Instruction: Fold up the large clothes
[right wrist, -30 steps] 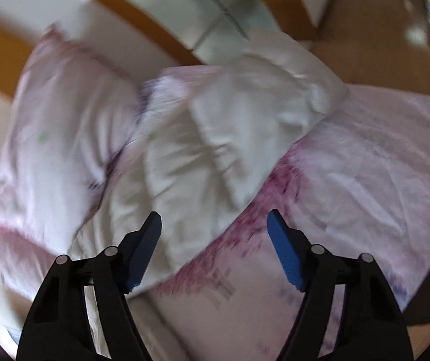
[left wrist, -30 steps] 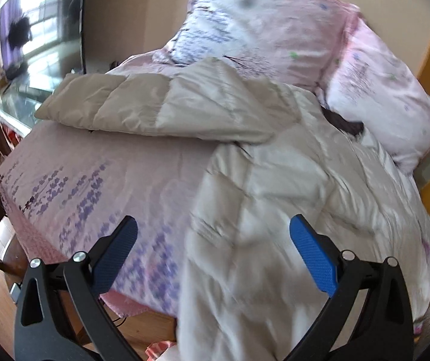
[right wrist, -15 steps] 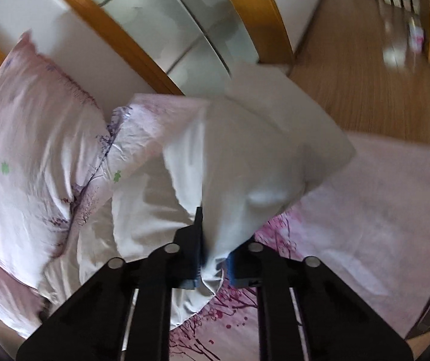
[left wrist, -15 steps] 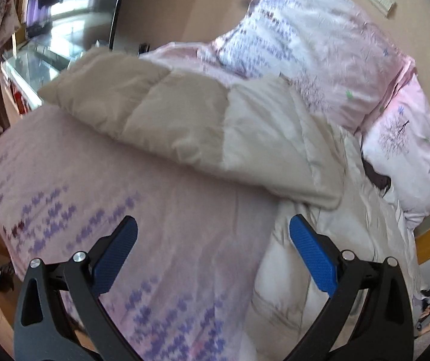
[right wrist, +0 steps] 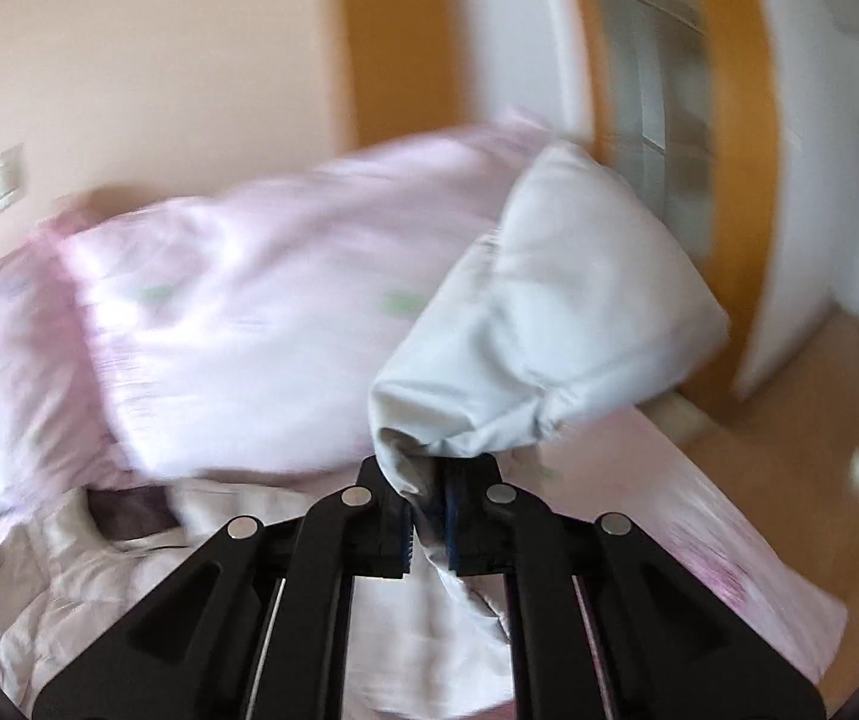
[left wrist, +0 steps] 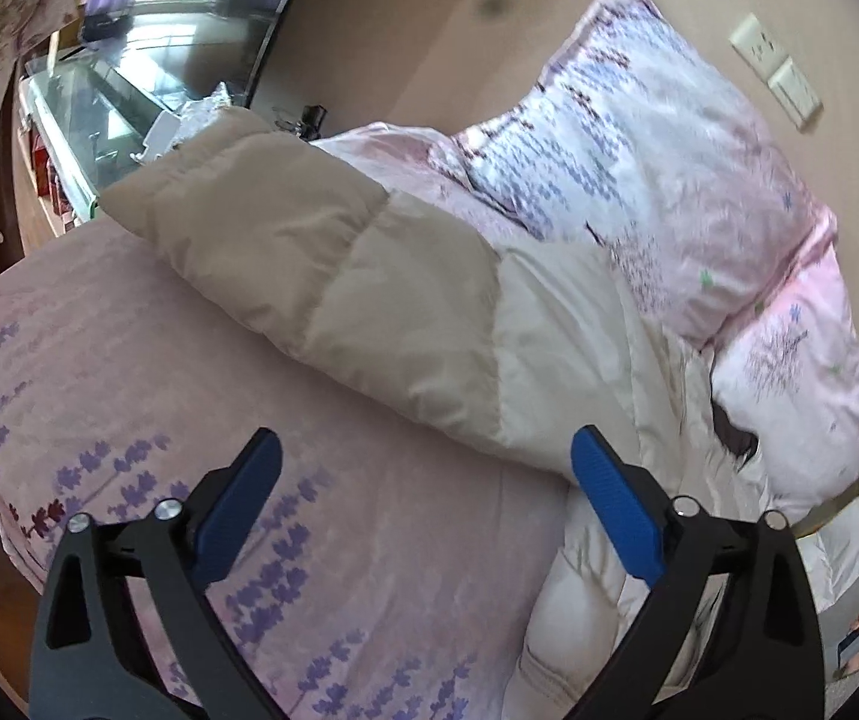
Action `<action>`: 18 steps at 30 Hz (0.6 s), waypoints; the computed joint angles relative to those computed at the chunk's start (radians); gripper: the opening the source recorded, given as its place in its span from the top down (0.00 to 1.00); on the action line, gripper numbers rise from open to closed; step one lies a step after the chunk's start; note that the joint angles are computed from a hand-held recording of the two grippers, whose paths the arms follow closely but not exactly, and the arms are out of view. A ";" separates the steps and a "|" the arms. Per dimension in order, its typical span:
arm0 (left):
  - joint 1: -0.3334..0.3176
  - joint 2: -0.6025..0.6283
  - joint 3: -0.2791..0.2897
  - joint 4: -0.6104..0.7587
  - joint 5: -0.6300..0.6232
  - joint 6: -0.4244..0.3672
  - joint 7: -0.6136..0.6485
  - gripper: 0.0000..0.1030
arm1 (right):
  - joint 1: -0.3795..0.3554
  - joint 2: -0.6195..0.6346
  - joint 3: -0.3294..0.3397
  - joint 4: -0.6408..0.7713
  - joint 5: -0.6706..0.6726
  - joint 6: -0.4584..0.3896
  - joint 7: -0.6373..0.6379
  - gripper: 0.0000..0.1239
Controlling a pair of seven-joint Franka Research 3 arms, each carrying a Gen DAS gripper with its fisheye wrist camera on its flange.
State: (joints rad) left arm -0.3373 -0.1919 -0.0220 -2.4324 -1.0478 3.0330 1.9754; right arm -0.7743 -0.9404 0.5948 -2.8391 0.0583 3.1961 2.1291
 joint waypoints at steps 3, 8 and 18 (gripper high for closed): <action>0.005 0.004 0.014 0.011 -0.036 -0.006 0.002 0.12 | 0.073 0.063 0.052 0.072 -0.029 0.030 -0.030 0.94; 0.031 0.012 0.018 0.026 -0.105 -0.032 0.031 0.15 | 0.100 0.250 0.181 0.214 -0.063 0.033 -0.080 0.94; 0.119 0.031 -0.025 0.064 -0.267 -0.109 0.127 0.20 | -0.136 0.533 0.568 0.447 -0.303 -0.321 -0.062 0.87</action>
State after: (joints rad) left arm -0.2185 -0.1608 -0.0470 -2.3687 -1.3152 2.9238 2.1019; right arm -0.9104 -0.4070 1.1624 -2.3920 -0.2446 2.8756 2.0673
